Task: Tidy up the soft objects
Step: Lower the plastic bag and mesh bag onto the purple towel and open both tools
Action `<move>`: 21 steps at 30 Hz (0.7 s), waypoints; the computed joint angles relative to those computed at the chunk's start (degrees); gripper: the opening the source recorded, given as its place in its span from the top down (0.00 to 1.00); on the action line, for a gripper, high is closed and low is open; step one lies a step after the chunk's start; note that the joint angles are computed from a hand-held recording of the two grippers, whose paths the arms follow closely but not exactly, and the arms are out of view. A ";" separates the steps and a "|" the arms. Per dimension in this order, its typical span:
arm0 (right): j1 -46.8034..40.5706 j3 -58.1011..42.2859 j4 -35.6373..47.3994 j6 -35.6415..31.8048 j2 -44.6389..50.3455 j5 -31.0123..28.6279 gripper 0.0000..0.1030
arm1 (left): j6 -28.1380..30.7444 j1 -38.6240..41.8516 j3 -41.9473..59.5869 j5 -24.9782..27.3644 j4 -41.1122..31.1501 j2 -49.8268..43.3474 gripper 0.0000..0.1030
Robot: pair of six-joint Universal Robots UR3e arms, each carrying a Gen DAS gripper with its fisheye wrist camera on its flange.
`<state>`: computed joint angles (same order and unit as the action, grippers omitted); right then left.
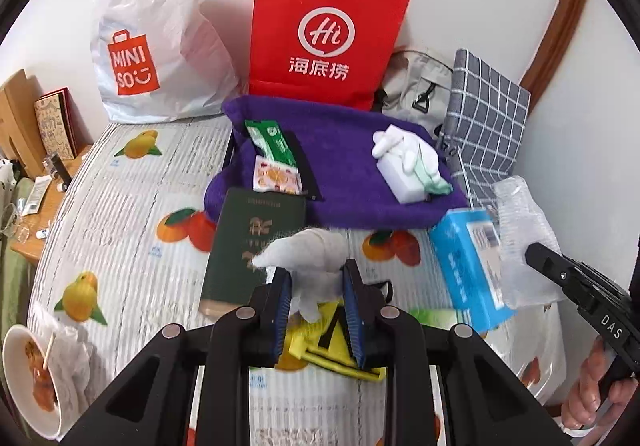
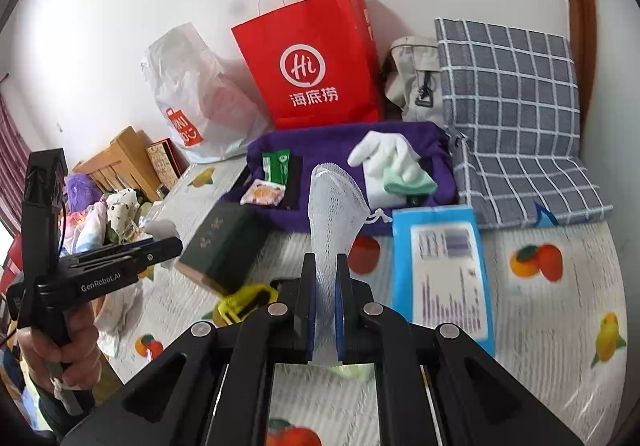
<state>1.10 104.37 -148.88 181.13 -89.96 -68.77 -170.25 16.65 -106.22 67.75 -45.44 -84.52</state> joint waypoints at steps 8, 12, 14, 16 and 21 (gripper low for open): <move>1.29 -15.72 3.21 1.58 12.07 -0.15 0.92 | -2.23 -1.81 10.68 0.31 -0.30 -9.62 0.77; 1.89 -22.78 5.23 1.63 17.00 -0.28 0.92 | -2.94 -2.28 16.18 0.70 -0.75 -13.65 0.77; 2.70 -26.76 6.06 1.64 19.65 -1.53 0.92 | -3.23 -2.31 18.25 0.84 -0.90 -15.03 0.77; 3.09 -29.71 7.34 1.41 21.39 -2.07 0.92 | -3.32 -2.39 20.60 1.06 -1.41 -16.51 0.77; 3.87 -38.10 9.75 1.22 26.41 -3.91 0.92 | -3.85 -3.01 27.83 2.41 -3.19 -21.11 0.77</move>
